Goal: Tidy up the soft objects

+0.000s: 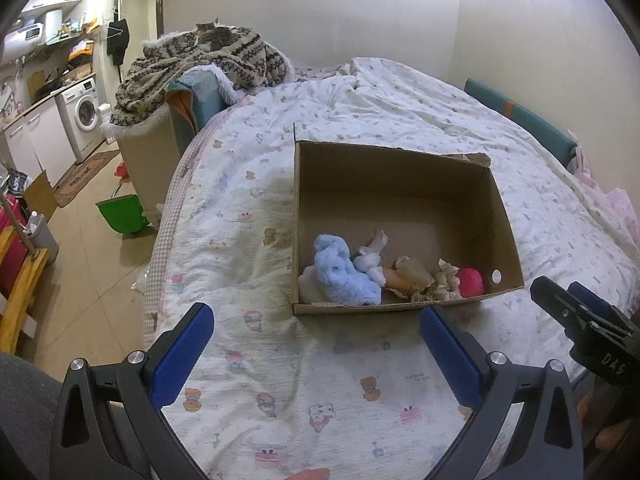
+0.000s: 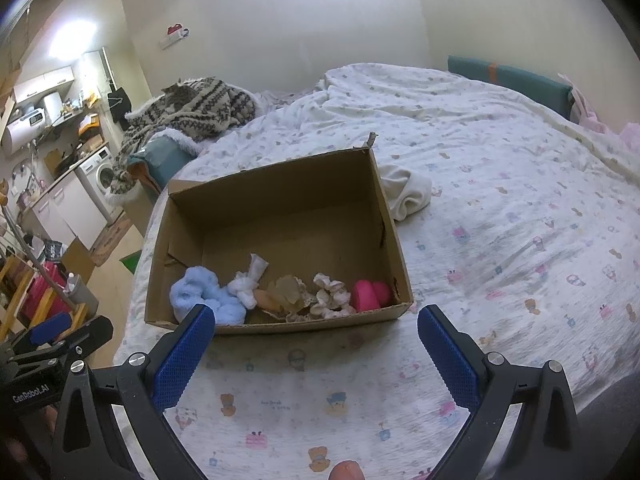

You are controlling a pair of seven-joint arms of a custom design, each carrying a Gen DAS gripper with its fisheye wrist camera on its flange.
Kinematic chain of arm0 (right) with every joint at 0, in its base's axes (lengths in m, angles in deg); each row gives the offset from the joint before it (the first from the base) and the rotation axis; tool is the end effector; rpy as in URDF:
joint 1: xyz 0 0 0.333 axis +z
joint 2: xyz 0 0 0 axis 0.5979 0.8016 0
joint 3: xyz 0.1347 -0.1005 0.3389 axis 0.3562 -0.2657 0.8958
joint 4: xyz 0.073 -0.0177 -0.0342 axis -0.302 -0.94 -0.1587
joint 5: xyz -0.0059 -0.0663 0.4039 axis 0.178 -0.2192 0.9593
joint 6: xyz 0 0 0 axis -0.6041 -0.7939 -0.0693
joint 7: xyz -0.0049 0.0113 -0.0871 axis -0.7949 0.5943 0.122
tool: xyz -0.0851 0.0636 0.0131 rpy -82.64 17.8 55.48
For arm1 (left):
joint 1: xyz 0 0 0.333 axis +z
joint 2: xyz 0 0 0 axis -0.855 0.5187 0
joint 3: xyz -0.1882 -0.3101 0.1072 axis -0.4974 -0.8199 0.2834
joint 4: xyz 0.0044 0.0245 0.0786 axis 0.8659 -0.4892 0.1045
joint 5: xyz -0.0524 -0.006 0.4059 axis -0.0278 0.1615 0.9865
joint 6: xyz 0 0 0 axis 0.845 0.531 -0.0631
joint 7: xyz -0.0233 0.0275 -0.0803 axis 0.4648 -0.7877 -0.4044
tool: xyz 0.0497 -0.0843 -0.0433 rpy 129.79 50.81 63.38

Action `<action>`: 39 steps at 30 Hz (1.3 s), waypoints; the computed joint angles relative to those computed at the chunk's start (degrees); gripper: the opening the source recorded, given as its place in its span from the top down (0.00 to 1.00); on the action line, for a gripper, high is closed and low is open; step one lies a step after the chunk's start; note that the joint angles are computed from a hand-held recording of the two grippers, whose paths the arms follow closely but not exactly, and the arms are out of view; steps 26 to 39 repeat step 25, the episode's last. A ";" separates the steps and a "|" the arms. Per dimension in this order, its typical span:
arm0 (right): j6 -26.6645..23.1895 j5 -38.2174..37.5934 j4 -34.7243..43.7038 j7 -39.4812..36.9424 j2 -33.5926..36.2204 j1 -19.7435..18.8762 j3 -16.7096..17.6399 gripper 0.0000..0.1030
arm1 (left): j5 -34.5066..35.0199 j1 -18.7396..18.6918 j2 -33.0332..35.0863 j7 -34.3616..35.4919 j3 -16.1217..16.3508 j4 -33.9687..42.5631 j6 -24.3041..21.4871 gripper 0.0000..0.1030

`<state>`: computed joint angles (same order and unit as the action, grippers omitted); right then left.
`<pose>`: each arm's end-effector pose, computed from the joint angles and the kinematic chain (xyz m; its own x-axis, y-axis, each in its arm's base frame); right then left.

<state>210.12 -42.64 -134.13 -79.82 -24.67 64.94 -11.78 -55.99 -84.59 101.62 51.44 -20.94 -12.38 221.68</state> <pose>0.4723 0.3287 0.4610 -0.6159 -0.7573 -0.2172 -0.4190 0.5483 -0.7238 0.6085 -0.4748 0.4828 -0.6445 -0.7626 0.0557 -0.5740 0.4344 -0.6941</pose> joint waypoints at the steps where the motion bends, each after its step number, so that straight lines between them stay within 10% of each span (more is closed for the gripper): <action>1: 0.01 0.03 0.01 -0.01 0.01 0.01 0.00 0.00 | -0.12 0.10 -0.03 0.10 -0.15 -0.03 0.03 0.00; 39: 1.16 0.67 0.02 -1.81 0.17 -0.25 -0.32 0.00 | -1.29 -0.11 0.51 0.85 -0.42 0.85 -0.26 0.00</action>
